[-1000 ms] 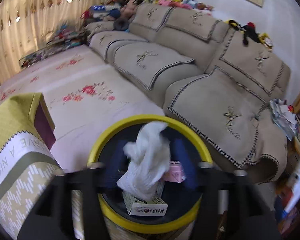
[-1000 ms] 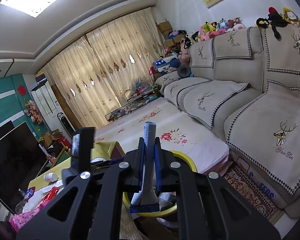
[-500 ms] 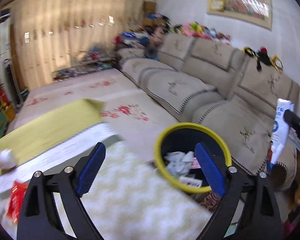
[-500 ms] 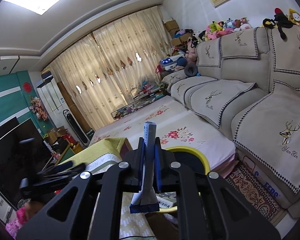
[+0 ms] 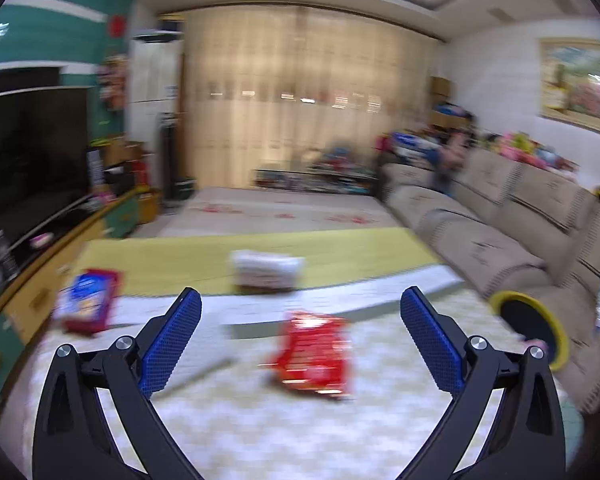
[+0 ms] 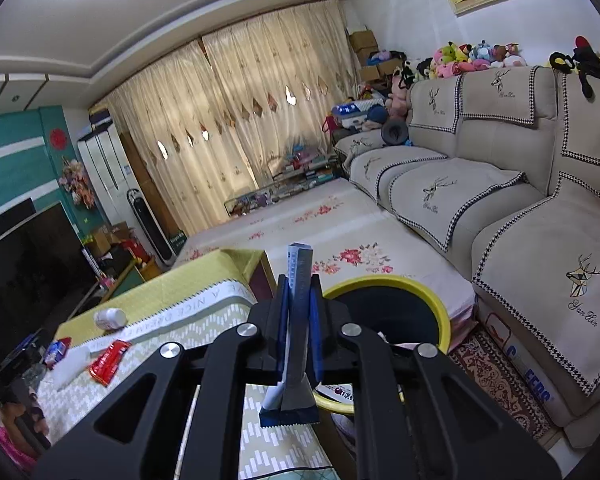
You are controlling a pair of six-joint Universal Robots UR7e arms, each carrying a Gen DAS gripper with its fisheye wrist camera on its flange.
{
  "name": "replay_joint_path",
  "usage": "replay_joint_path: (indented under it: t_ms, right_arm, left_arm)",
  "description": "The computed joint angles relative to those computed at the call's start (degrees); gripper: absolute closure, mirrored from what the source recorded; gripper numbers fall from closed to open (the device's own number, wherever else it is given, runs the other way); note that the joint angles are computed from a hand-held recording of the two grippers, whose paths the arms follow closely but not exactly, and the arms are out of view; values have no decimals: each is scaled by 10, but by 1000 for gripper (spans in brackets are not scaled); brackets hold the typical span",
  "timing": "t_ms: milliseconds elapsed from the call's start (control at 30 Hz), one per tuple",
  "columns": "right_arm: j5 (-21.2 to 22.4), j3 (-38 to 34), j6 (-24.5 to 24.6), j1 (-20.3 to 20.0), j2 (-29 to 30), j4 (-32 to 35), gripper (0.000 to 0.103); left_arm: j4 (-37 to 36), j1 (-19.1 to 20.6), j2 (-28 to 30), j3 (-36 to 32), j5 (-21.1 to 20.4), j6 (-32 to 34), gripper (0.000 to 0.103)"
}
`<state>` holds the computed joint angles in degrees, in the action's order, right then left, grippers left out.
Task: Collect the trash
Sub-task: 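Lower the white tube into the bin and open the right tool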
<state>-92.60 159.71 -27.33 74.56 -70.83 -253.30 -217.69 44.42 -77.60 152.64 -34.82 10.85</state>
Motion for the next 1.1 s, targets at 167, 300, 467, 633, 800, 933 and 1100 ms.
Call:
replay_joint_path:
  t_ms: [167, 300, 467, 633, 800, 933, 1100]
  right_arm:
    - [-65, -42, 0, 34, 35, 27, 93]
    - [-115, -82, -11, 58, 63, 37, 93]
    - [-136, -124, -15, 55, 79, 62, 93]
    - [-149, -158, -20, 43, 87, 97, 93]
    - [-161, -189, -22, 30, 106, 121, 92]
    - [-171, -214, -24, 21, 121, 138, 92]
    - [-187, -242, -28, 18, 135, 154, 91]
  left_arm:
    - [24, 93, -59, -12, -64, -7, 5]
    - [45, 100, -65, -16, -72, -8, 5]
    - [23, 74, -28, -15, -53, 1, 5]
    - [41, 63, -30, -8, -49, -26, 5]
    - [41, 71, -31, -9, -54, -32, 5]
    - [36, 72, -28, -7, -53, -31, 5]
    - [32, 71, -24, -7, -52, -25, 5]
